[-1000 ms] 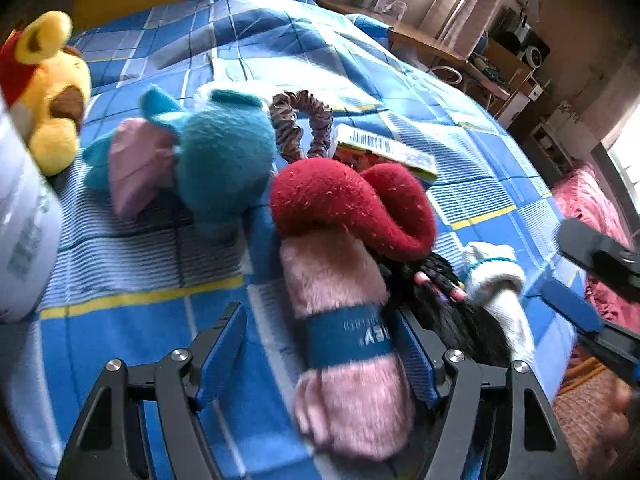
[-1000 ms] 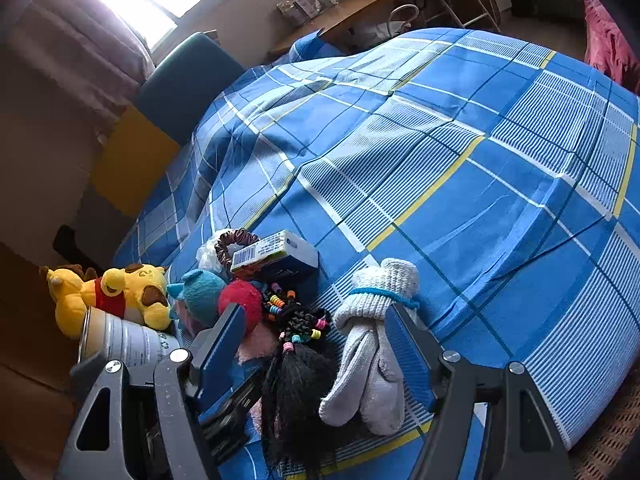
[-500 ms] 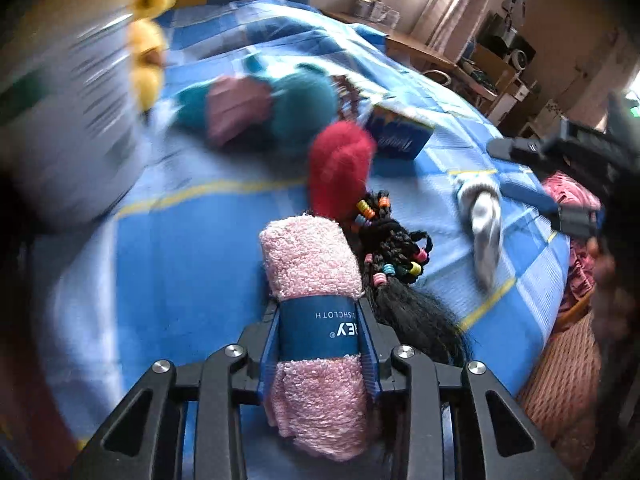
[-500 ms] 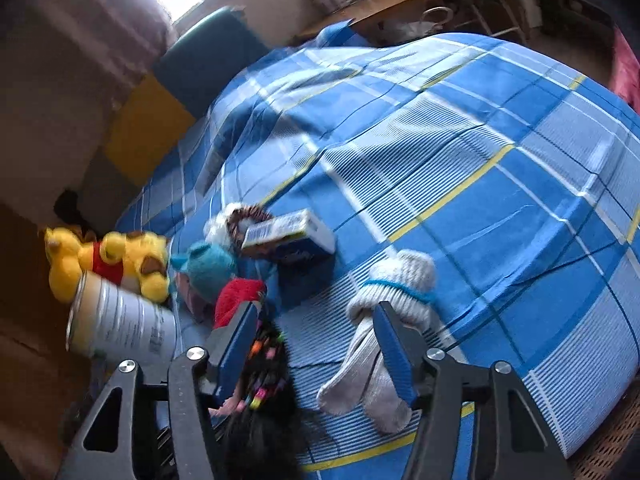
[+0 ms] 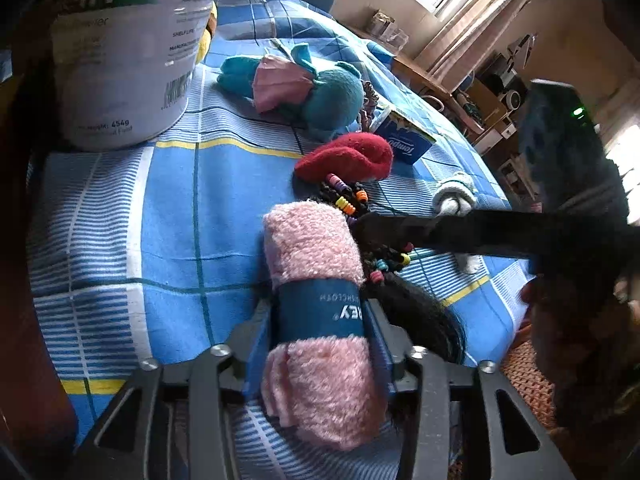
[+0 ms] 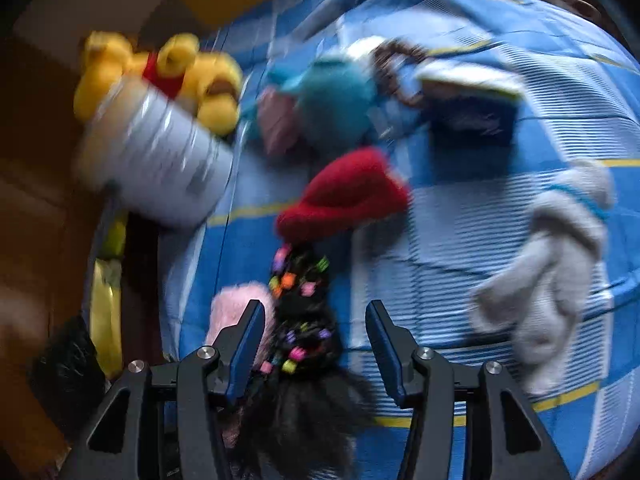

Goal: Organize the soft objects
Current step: 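Grasp the black beaded hair tie with the right gripper while the left holds the pink towel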

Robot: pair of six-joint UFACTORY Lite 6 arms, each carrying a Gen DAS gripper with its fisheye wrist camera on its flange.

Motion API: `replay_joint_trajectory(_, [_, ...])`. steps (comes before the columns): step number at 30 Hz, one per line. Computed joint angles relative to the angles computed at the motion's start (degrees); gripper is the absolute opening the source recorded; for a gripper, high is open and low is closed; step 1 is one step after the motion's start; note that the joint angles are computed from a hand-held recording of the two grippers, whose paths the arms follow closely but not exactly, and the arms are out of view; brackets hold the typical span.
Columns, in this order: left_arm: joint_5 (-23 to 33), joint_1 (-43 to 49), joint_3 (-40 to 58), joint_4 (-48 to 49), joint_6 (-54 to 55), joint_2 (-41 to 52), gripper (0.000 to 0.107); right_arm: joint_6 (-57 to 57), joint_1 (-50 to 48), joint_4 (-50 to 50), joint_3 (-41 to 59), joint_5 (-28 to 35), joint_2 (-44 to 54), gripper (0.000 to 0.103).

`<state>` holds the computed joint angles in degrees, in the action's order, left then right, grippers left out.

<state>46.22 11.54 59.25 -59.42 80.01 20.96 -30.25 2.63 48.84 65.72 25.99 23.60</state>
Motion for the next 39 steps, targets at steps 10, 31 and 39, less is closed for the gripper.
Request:
replay_joint_trajectory(10, [-3.3,0.0,-1.3,1.0,-2.6,-2.7,0.088,46.7,3.0,-49.8,-1.2,-4.7,-1.3,0.032])
replay_joint_trajectory(31, [-29.6,-15.9,-7.0,-10.5,11.5,-4.0,0.074,60.7,3.8,-65.6,-0.9,-4.7,1.0,0.045])
replay_joint_trajectory(39, [-28.6,-13.7,-11.6,-31.0,33.1,-6.4,0.05,66.1,5.6,-70.8,-1.0,-4.4,1.0,0.044])
